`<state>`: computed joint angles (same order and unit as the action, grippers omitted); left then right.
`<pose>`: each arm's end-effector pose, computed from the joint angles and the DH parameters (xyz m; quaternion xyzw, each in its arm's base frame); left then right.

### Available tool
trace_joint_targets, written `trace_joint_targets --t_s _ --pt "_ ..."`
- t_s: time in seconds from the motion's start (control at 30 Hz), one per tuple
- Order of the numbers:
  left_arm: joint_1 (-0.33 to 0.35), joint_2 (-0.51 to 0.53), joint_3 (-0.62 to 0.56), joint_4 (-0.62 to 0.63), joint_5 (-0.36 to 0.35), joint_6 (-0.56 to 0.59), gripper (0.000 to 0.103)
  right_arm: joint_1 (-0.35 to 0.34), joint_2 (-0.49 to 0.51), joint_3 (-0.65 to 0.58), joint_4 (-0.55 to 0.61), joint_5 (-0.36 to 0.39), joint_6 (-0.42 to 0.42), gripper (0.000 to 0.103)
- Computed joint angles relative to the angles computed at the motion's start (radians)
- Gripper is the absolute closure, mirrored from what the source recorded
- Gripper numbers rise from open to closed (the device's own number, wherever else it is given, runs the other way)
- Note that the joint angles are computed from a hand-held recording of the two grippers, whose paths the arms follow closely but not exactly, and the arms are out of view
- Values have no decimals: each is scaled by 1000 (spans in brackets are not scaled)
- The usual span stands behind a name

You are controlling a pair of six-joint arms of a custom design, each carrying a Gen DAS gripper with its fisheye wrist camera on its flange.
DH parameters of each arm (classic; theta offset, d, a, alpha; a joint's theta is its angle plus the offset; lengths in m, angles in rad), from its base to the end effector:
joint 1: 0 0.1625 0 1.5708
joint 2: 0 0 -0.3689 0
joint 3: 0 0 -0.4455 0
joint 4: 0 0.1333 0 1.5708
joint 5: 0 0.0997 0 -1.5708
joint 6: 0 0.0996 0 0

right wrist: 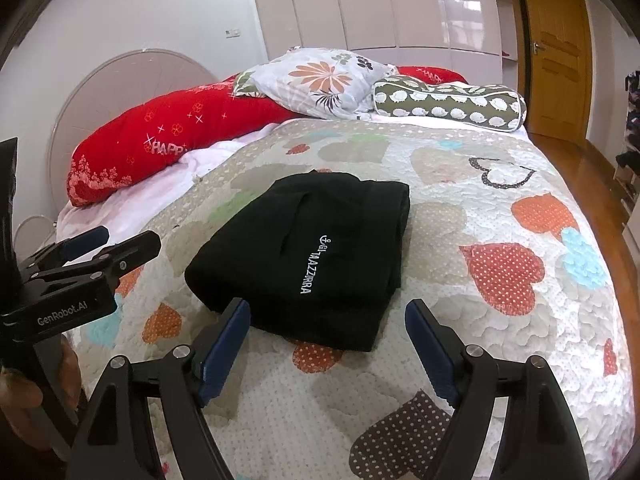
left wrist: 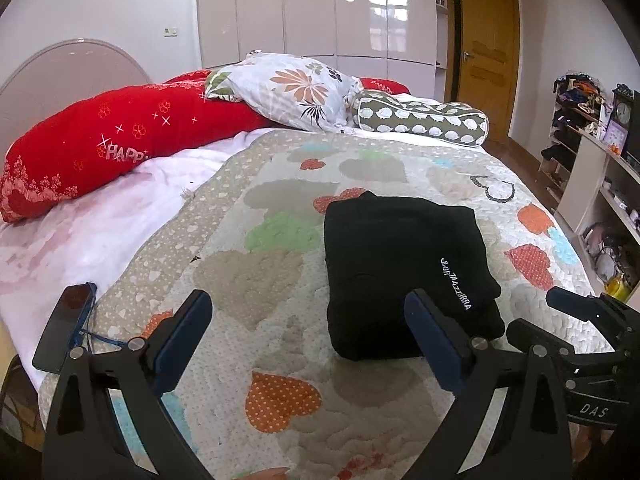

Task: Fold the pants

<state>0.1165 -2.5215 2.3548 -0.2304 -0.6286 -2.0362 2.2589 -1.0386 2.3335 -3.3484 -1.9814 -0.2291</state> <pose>-0.0980 -0.2268 0.3362 0.0279 0.7829 -0.4578 0.4203 0.3512 -0.2799 0.0171 0.3771 -0.8740 0.2729 0.1395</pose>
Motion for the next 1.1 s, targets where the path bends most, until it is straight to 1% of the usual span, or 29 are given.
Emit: trace_joint_targets --t_s 0.67,1.1 --pt "5 -24 15 -37 -4 35 5 -6 4 -2 32 0 8 21" --pt "2 -31 17 -31 -6 34 5 0 25 -16 48 -3 9 22"
